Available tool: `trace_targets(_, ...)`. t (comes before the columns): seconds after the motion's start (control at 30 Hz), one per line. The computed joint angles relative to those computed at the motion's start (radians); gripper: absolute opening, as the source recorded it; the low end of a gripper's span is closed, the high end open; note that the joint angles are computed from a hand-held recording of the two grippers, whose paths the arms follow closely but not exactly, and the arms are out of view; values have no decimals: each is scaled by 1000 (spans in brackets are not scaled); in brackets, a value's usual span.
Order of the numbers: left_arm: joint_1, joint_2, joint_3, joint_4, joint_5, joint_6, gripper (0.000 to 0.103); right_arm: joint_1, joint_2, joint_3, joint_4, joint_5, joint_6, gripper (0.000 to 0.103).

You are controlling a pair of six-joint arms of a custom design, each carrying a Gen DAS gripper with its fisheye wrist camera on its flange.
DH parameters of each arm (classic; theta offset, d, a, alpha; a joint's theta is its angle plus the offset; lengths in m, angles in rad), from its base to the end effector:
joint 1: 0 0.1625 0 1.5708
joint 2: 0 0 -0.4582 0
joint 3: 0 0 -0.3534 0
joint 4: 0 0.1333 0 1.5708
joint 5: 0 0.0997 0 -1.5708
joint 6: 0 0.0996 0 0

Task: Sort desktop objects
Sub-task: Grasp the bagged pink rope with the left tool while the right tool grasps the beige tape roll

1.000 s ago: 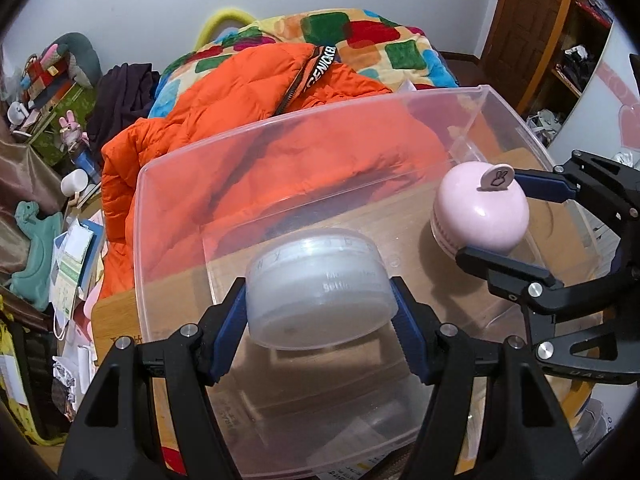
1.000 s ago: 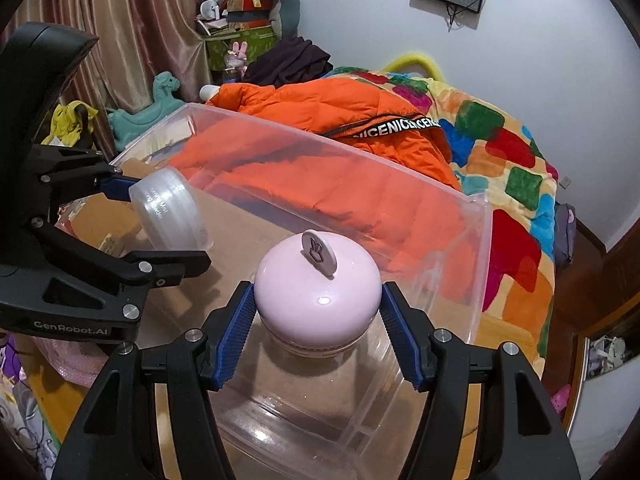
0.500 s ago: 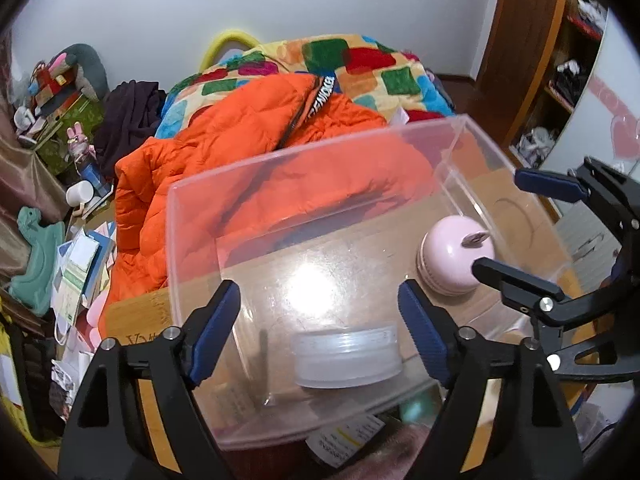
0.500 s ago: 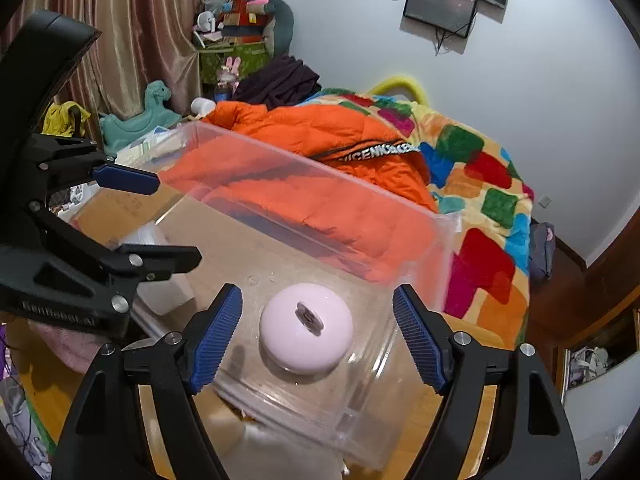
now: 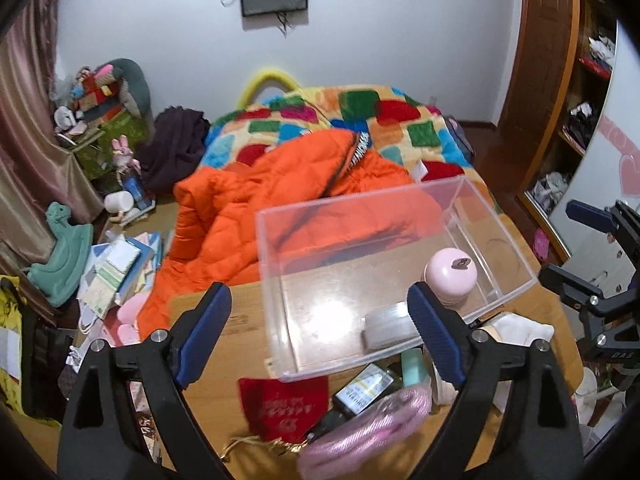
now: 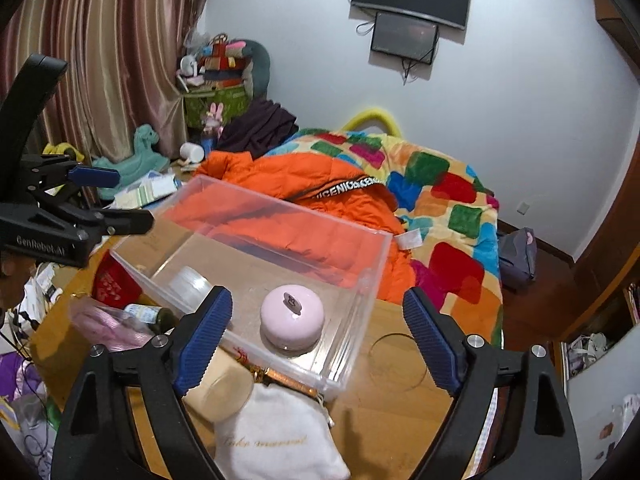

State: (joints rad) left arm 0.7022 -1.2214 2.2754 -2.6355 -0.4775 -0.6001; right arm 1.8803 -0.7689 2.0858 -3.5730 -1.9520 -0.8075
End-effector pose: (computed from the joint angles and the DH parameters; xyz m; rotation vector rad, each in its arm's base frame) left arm -0.1863 -0.4481 0.2411 0.2846 2.1599 -0.8970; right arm 0.2603 -0.4981 0.1306 1.1847 -2.2223 0.7491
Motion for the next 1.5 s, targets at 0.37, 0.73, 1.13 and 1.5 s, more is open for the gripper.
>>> trace_targets(0.37,-120,-131,101,232,72,-236,94,4,-46,137,-140,26,-12,90)
trace_targets(0.73,-142,-96,212,218,34,-203,97,-22,-5,226,-216,34,16,90)
trace_targets(1.13,-101,56,322,-182,-69,83,97,-54,82,204,-135,49,123,90)
trace_targets(1.5,5,75,284,-296,-133,164,97,-47,168,101,-32,44,248,91)
